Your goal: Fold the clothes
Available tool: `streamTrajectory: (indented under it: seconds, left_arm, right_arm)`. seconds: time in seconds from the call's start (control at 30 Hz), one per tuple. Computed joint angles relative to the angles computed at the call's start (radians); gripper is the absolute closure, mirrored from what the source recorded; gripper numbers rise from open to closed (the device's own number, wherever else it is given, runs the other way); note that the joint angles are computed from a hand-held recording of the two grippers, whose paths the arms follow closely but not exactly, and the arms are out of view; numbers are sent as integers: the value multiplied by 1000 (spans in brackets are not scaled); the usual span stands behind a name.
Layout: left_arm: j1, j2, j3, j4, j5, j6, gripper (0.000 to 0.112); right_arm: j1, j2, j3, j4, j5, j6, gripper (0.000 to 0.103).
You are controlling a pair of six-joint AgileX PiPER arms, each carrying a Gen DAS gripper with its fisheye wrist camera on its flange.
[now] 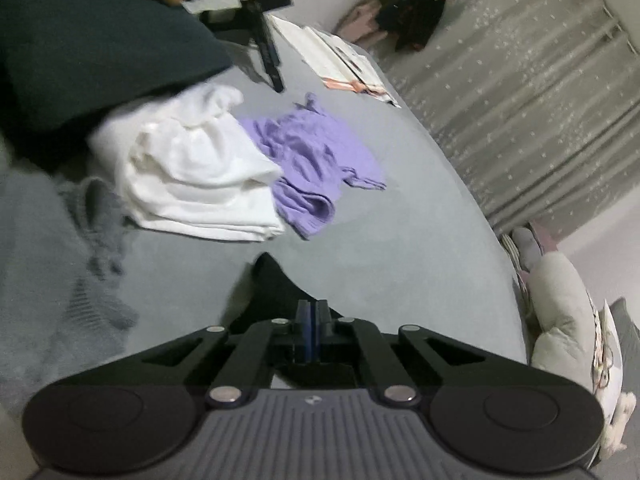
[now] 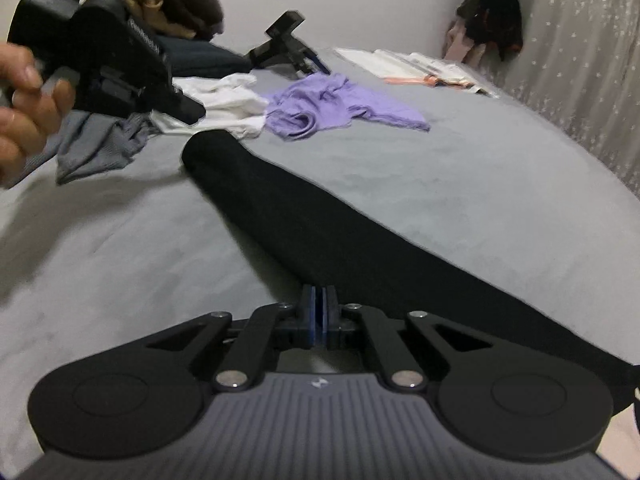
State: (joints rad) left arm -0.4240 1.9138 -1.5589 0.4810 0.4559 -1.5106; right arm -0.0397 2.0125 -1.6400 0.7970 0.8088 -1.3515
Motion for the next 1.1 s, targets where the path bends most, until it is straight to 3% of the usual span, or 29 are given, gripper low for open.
streamTrajectory:
  seconds: [0.07, 0.13, 0.23, 0.3, 0.37, 0.47, 0.57, 0.63, 0.8, 0.83, 0.87, 1.0, 1.1]
  left_arm:
    - [4, -6, 5, -27, 1, 26, 111]
    - [5, 15, -39, -73, 51, 85, 110]
    - [6, 52, -99, -99, 118, 124, 109]
    - [18, 46, -80, -134, 79, 155, 108]
    - [13, 62, -105, -151, 88, 196, 108]
    - [-2, 78, -140, -89, 127, 159, 107]
    - [-12, 48, -106, 37, 148, 24, 99]
    - [-16, 21, -71, 112, 157, -64, 78]
    - [0, 4, -48, 114, 146, -81, 77]
    - [6, 0, -41, 105, 132, -83, 77]
    - [11, -3, -35, 97, 118, -85, 77]
    - [24, -24, -2, 106, 74, -128, 76]
    - [31, -52, 43, 155, 44, -224, 75]
  right_arm:
    - [-6, 9, -3, 18, 27, 1, 100]
    - [-2, 9, 10, 34, -6, 30, 97]
    - [35, -35, 96, 88, -151, -53, 89]
    - [52, -37, 97, 142, -126, -106, 81]
    - [69, -38, 97, 193, -100, -156, 81]
    - [146, -8, 68, 209, -129, -158, 81]
    - [235, 45, 3, 191, -168, -108, 81]
    - [285, 76, -46, 192, -186, -87, 81]
    - [400, 168, -185, -50, -256, 119, 81]
    - [407, 176, -197, -77, -260, 147, 85]
    - [412, 189, -199, -65, -285, 168, 97]
    - [364, 158, -161, 224, -257, 49, 101]
    - [295, 165, -199, 386, -110, 55, 102]
